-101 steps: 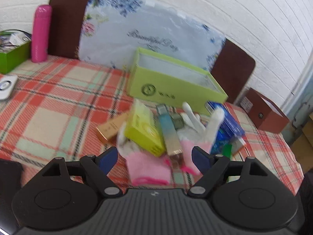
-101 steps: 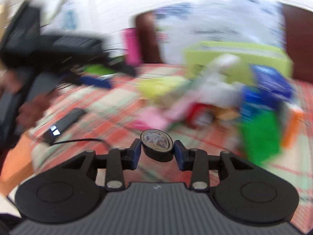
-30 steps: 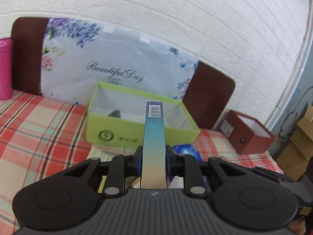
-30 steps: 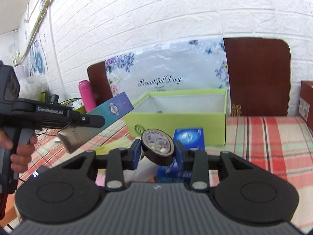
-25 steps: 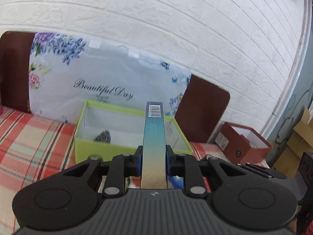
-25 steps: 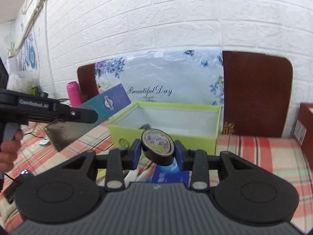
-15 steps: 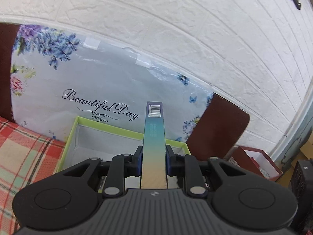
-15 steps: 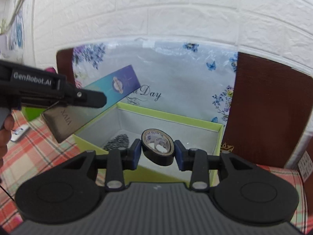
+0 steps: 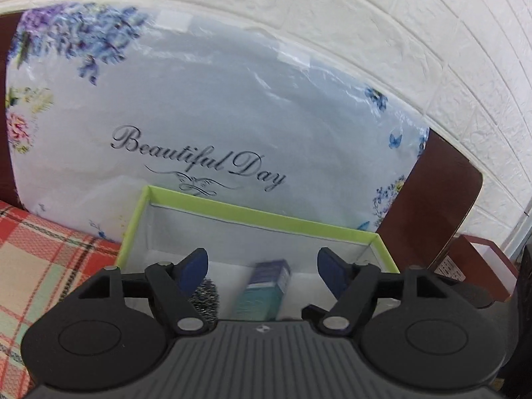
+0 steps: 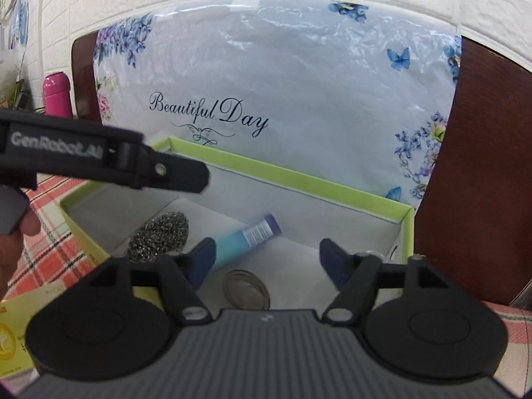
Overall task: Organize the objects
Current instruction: 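Carry the tape roll and slim box into the lime-green box and release both, then return both tools to the remaining objects on the table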
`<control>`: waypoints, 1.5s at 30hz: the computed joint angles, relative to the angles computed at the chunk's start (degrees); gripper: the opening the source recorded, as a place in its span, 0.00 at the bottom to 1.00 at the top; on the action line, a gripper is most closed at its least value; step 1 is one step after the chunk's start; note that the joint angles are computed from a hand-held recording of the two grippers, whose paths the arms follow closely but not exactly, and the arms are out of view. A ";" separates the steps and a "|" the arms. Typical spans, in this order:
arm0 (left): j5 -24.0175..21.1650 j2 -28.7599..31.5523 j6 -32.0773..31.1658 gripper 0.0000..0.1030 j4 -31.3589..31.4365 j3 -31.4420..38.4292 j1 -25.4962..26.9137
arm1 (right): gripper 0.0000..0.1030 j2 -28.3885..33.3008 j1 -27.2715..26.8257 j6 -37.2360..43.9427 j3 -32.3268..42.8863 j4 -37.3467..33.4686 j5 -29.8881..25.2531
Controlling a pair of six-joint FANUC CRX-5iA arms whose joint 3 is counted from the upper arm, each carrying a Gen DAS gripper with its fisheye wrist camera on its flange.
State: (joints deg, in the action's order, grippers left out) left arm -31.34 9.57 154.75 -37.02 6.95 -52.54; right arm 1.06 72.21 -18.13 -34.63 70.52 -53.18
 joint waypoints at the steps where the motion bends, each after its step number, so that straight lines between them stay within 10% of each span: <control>1: 0.28 -0.65 -0.14 0.74 0.84 -0.71 0.35 | 0.74 -0.65 -0.01 -1.22 -0.82 1.09 0.49; 10: -10.35 -6.62 10.07 0.77 -7.34 -0.81 -5.85 | 1.00 -6.72 6.25 -14.45 -4.70 8.44 -10.70; 21: -19.12 -10.71 16.17 0.77 -11.56 -4.34 -16.70 | 1.00 -9.02 24.59 -29.85 -7.51 4.20 -24.85; 35: -19.42 -12.23 22.59 0.77 -9.74 -12.11 -24.66 | 1.00 -2.33 42.59 -55.57 -9.00 -7.83 -29.30; 45: -18.40 -11.34 23.26 0.77 -11.24 -12.93 -28.11 | 1.00 2.55 45.69 -46.35 -5.53 -12.61 -27.16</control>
